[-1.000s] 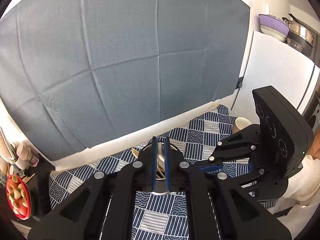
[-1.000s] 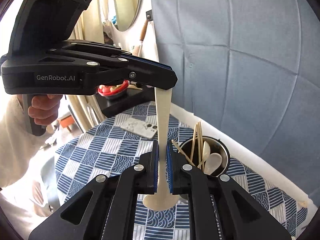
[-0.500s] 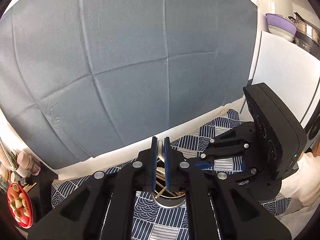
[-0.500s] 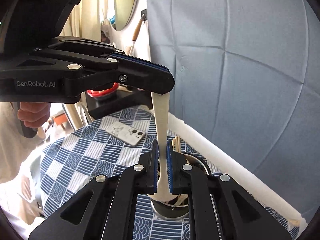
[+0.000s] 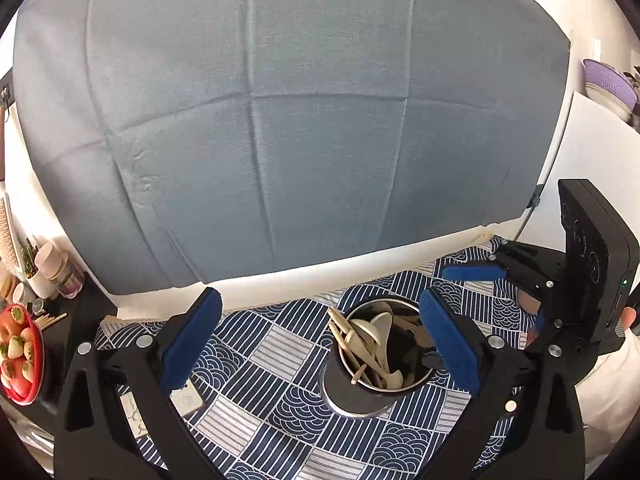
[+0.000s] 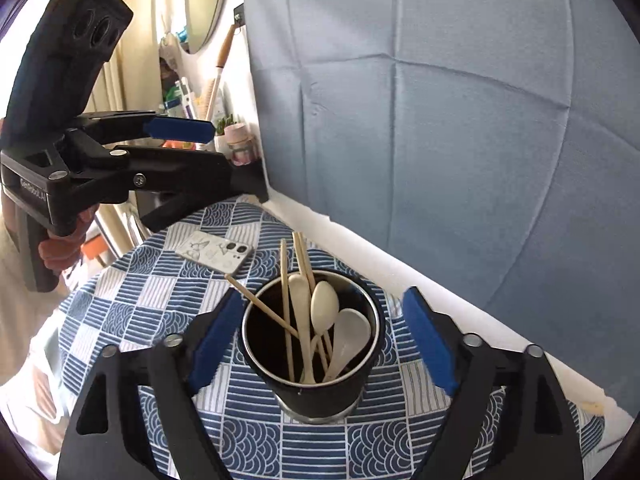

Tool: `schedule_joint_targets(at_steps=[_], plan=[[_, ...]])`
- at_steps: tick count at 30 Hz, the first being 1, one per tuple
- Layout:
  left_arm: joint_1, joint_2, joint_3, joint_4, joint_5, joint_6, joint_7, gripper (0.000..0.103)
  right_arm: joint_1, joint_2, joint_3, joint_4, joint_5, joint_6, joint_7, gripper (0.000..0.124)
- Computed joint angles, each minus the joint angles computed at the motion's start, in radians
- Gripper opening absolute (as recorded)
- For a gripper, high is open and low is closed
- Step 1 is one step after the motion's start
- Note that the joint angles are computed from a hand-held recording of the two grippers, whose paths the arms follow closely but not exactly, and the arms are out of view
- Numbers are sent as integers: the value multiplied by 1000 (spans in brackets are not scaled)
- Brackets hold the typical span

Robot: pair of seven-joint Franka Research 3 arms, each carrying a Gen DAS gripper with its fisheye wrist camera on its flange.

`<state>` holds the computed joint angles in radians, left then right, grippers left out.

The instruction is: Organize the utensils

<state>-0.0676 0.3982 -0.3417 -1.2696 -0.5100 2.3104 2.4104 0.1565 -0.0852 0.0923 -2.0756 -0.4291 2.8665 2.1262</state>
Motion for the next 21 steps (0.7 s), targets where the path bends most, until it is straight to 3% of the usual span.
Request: schedule_joint_targets(at_steps=[5, 8, 12, 21], plan=[[4, -66, 15, -128, 0, 70, -22, 97, -5, -23, 16, -29, -29, -40, 57, 88], [13, -132, 19, -244, -39, 138, -11, 97, -5, -45, 25, -59, -40, -60, 86, 88], [19, -226, 35, -402, -119, 172, 50, 97, -16, -82, 48, -107, -69, -71, 133, 90], [-53, -399, 120, -714, -126, 319, -1, 97, -24, -191, 102, -237, -68, -120, 190, 91]])
